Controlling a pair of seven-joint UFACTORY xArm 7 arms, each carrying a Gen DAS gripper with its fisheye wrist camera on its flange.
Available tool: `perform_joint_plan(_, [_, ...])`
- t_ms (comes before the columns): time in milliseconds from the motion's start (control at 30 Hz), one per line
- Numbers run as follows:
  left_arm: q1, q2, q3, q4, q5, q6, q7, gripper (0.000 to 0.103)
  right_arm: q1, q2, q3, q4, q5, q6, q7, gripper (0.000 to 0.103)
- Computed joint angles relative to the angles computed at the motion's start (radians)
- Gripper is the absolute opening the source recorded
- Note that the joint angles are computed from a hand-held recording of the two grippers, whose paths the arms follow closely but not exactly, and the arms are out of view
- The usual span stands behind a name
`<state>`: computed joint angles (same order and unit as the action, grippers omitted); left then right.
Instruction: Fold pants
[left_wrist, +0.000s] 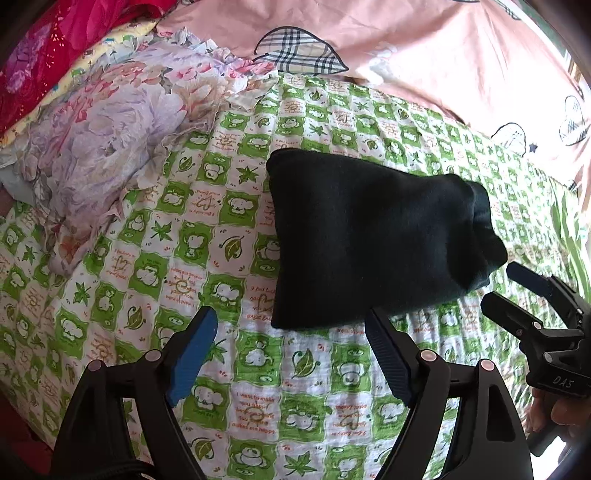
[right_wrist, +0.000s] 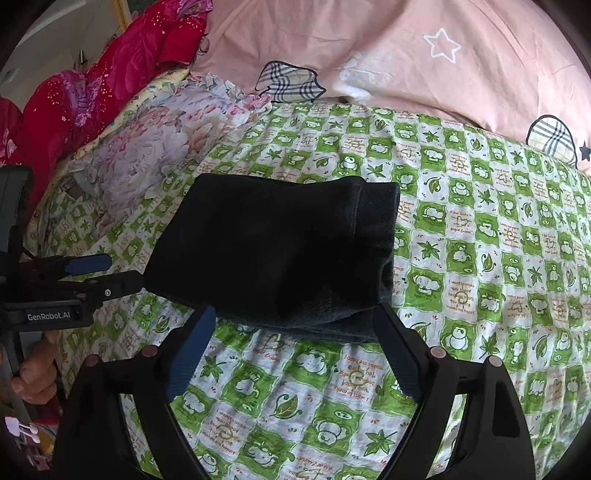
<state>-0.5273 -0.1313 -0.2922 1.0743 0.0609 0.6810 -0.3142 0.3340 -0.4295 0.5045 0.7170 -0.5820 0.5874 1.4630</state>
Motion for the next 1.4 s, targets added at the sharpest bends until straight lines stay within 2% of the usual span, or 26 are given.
perform_joint_plan(333, [0.002,-0.038,-0.022,-0.049,0.079,-0.031,-0.038,0.086,-0.003,0.010,0.024,0.011,-0.046,0.016,0.030,0.089])
perform_joint_plan(633, [0.006,-0.043,-0.032,-0.066,0.140,-0.054,-0.072,0.089,0.000,0.043,0.034,0.028,-0.109,0.048,0.076,0.095])
perform_joint_plan(1000, [0.007,-0.039,-0.032,-0.081,0.173,-0.086,-0.077,0.089,0.045,0.075,-0.004,0.031,-0.146,0.082,0.107,0.096])
perform_joint_plan(1400, [0.009,-0.046,-0.038,-0.098,0.197,-0.129,-0.090,0.089,0.057,0.077,-0.015,0.032,-0.175,0.096,0.119,0.096])
